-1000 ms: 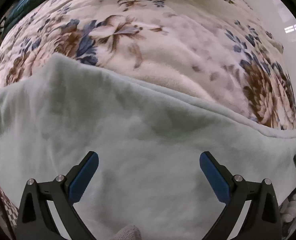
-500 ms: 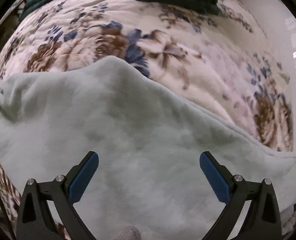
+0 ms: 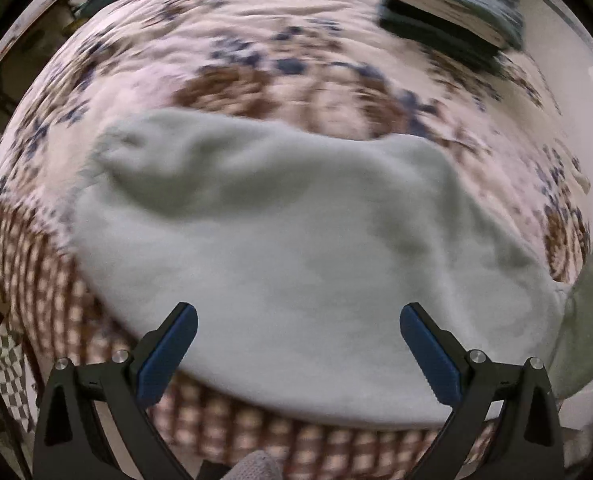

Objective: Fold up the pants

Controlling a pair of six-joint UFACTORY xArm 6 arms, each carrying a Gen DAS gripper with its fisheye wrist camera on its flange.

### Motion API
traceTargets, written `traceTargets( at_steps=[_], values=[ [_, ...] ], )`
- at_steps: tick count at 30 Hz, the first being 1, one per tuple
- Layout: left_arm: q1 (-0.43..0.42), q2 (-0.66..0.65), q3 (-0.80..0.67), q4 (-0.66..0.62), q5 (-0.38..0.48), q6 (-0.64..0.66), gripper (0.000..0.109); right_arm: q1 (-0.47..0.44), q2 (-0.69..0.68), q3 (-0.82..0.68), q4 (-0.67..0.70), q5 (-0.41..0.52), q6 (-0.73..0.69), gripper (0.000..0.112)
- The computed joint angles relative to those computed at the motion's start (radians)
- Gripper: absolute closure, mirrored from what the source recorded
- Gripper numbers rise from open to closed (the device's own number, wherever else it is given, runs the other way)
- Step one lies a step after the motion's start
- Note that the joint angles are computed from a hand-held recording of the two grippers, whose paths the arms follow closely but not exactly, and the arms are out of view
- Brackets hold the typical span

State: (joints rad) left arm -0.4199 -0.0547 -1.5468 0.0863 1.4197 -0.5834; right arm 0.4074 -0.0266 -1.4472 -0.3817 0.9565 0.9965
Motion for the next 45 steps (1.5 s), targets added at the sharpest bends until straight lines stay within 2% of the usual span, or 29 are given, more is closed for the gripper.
traceTargets(
  at_steps=[3, 5, 7, 10, 12, 14, 17, 18, 19, 20, 22, 23, 25, 27, 31, 33, 35, 36, 39, 40, 42, 45],
  values=[
    [0.094, -0.084, 0.088, 0.000, -0.001, 0.049, 0.006, 0.146, 0.218, -0.165, -0.043, 0.059, -0.033, 0.092],
    [0.141, -0.111, 0.124, 0.007, -0.004, 0.077, 0.006, 0.222, 0.369, -0.286, -0.023, 0.106, -0.087, 0.092],
    [0.196, -0.135, 0.159, 0.005, -0.006, 0.104, 0.006, 0.297, 0.481, -0.386, -0.080, 0.189, -0.106, 0.092],
    [0.266, -0.157, 0.192, -0.021, -0.016, 0.131, 0.006, 0.341, 0.503, -0.410, -0.149, 0.241, -0.088, 0.092],
    [0.291, -0.159, 0.195, -0.022, -0.021, 0.145, 0.006, 0.342, 0.487, -0.412, -0.161, 0.242, -0.101, 0.092],
    [0.303, -0.157, 0.190, -0.027, -0.023, 0.153, 0.006, 0.352, 0.477, -0.432, -0.176, 0.252, -0.156, 0.092],
    [0.301, -0.136, 0.156, -0.041, -0.022, 0.155, 0.006, 0.359, 0.510, -0.495, -0.137, 0.261, -0.320, 0.092],
    [0.294, -0.123, 0.137, -0.047, -0.023, 0.157, 0.006, 0.364, 0.532, -0.520, -0.123, 0.278, -0.374, 0.090],
    [0.289, -0.110, 0.118, -0.057, -0.026, 0.160, 0.006, 0.366, 0.538, -0.520, -0.103, 0.277, -0.423, 0.079],
    [0.284, -0.091, 0.094, -0.074, -0.031, 0.166, 0.006, 0.360, 0.531, -0.512, -0.061, 0.263, -0.466, 0.060],
    [0.265, -0.039, 0.033, -0.121, -0.036, 0.175, 0.006, 0.339, 0.489, -0.463, 0.071, 0.218, -0.558, 0.042],
    [0.256, -0.012, 0.003, -0.154, -0.038, 0.182, 0.006, 0.330, 0.463, -0.439, 0.114, 0.202, -0.573, 0.039],
    [0.235, 0.057, -0.071, -0.238, -0.038, 0.192, 0.006, 0.285, 0.340, -0.308, 0.282, 0.104, -0.582, 0.039],
    [0.225, 0.139, -0.149, -0.367, -0.011, 0.215, 0.006, 0.234, 0.189, -0.143, 0.418, 0.009, -0.510, 0.039],
    [0.182, 0.335, -0.321, -0.563, 0.110, 0.240, 0.006, 0.135, -0.077, 0.164, 0.597, -0.076, -0.273, 0.039],
    [0.153, 0.422, -0.392, -0.588, 0.172, 0.253, 0.006, 0.090, -0.209, 0.327, 0.654, -0.111, -0.142, 0.039],
    [0.115, 0.491, -0.444, -0.559, 0.218, 0.276, 0.006, 0.056, -0.283, 0.430, 0.708, -0.137, -0.086, 0.039],
    [0.093, 0.515, -0.456, -0.534, 0.231, 0.291, 0.011, 0.040, -0.322, 0.488, 0.731, -0.159, -0.055, 0.039],
    [0.053, 0.487, -0.416, -0.493, 0.192, 0.330, 0.074, 0.023, -0.414, 0.647, 0.837, -0.269, 0.029, 0.039],
    [0.043, 0.457, -0.391, -0.486, 0.169, 0.337, 0.084, 0.021, -0.423, 0.669, 0.851, -0.286, 0.043, 0.039],
    [0.029, 0.400, -0.362, -0.451, 0.150, 0.305, 0.087, 0.020, -0.432, 0.693, 0.866, -0.303, 0.054, 0.039],
    [0.047, 0.304, -0.304, -0.474, 0.154, 0.209, 0.087, 0.023, -0.437, 0.699, 0.867, -0.312, 0.054, 0.039]
  ],
)
